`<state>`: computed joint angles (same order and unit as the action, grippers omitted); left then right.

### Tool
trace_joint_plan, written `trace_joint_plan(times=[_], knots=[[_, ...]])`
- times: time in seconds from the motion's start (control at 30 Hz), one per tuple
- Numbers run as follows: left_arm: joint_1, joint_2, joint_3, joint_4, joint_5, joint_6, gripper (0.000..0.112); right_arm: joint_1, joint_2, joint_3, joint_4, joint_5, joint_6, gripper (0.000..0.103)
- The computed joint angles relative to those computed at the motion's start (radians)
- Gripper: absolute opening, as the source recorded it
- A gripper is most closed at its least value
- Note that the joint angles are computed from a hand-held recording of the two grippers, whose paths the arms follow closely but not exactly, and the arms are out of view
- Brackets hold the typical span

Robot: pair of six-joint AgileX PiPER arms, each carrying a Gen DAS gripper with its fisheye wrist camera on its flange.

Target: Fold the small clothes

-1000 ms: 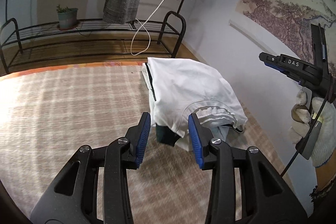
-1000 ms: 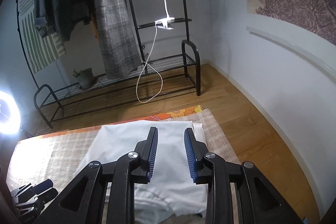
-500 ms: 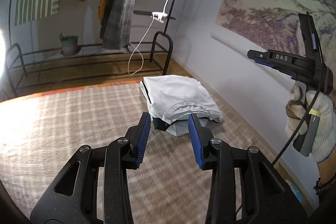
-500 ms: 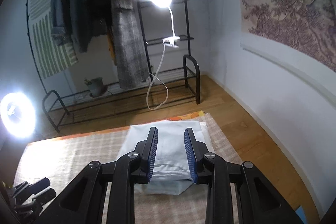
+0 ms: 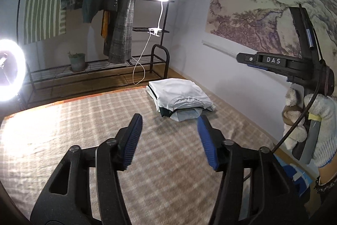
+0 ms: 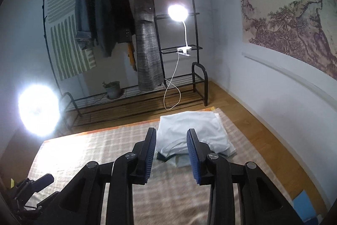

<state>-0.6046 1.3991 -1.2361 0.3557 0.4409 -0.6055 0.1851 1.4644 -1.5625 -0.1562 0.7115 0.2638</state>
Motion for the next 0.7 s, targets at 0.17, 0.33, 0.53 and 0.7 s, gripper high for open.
trace_joint_plan(times=[0.17,0.33,0.53,0.7], knots=[[-0.030,-0.093,0.112,0.120,-0.024,-0.102,0.069,0.130,-0.101,0.161,-0.237,-0.038,0.245,0.049],[-0.051,-0.136,0.187,0.220,-0.045,-0.195,0.079,0.230,-0.171,0.309,-0.455,-0.070,0.509,0.066],[-0.082,-0.139,0.226,0.373,-0.037,-0.311,0.087,0.250,-0.159,0.401,-0.550,-0.110,0.646,0.081],[-0.091,-0.149,0.249,0.466,-0.016,-0.417,0.092,0.313,-0.159,0.457,-0.781,-0.095,0.866,0.103]])
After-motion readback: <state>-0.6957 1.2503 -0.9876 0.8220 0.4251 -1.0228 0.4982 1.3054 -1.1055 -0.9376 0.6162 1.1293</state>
